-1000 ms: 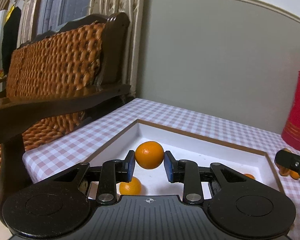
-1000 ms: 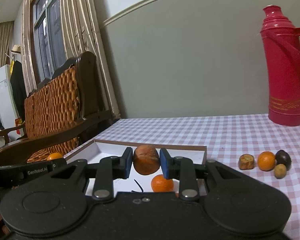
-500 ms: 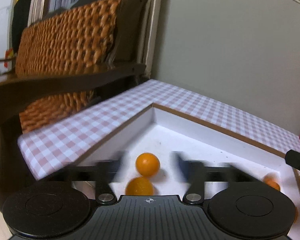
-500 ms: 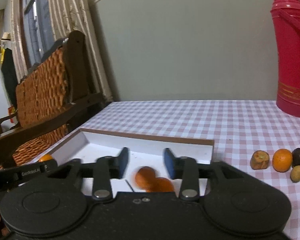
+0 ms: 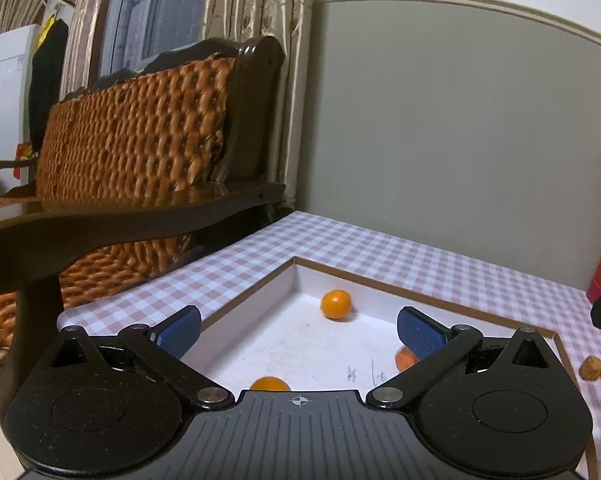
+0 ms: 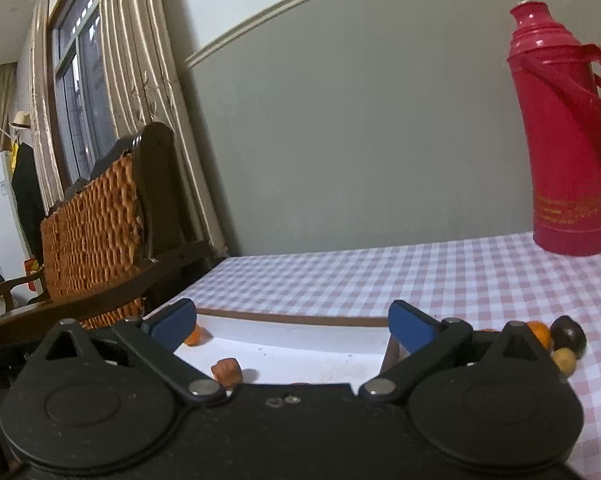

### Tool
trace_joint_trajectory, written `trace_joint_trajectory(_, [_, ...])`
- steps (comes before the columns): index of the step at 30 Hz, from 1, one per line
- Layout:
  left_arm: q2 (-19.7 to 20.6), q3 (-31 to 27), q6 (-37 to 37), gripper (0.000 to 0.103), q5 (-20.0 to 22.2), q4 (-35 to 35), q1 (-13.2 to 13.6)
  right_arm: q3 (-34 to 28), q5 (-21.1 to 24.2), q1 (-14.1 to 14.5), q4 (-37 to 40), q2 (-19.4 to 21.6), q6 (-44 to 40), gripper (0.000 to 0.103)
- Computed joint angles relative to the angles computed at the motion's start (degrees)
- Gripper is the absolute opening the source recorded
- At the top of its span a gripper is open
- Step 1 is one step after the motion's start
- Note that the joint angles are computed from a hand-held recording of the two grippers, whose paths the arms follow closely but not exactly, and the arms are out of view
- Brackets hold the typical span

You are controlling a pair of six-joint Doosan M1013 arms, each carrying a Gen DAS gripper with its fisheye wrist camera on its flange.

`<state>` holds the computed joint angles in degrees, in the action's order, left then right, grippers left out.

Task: Organize fruits
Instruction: 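Withdraw both open grippers from the box toward the remaining fruit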

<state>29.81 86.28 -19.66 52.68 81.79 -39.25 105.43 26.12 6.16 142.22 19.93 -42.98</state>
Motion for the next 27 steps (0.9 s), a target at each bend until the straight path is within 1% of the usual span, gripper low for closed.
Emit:
trace_joint_trajectory(2, [0.1,-0.3,1.0,0.103,-0.5,-0.7,0.1,-0.1,-0.2,-0.3,-2.3,0.0,2.5,0.097])
trace_joint_trajectory(7, [0.0,-0.1,2.1,0.103,-0.3,-1.8,-0.3,0.3,-0.1,-0.5,-3.7,-0.2,4.3,0.097])
trace_joint_trajectory(18, [-0.2,0.4,2.3,0.103,-1.0,-2.7,-1.3,2.1,0.3,-1.2,-4.1,-1.5,3.8,0.097])
trace_joint_trajectory(22, [-0.2,0.5,1.9,0.103,-1.0,-1.6,-1.9,2.8,0.3,-1.8,-3.9,-2.2,3.5,0.097])
trace_joint_trajectory(27, [0.0,0.3,1.9,0.103,-2.3,-1.1,-2.5,3.8,0.7,-2.5,-2.5,-3.0,1.8,0.097])
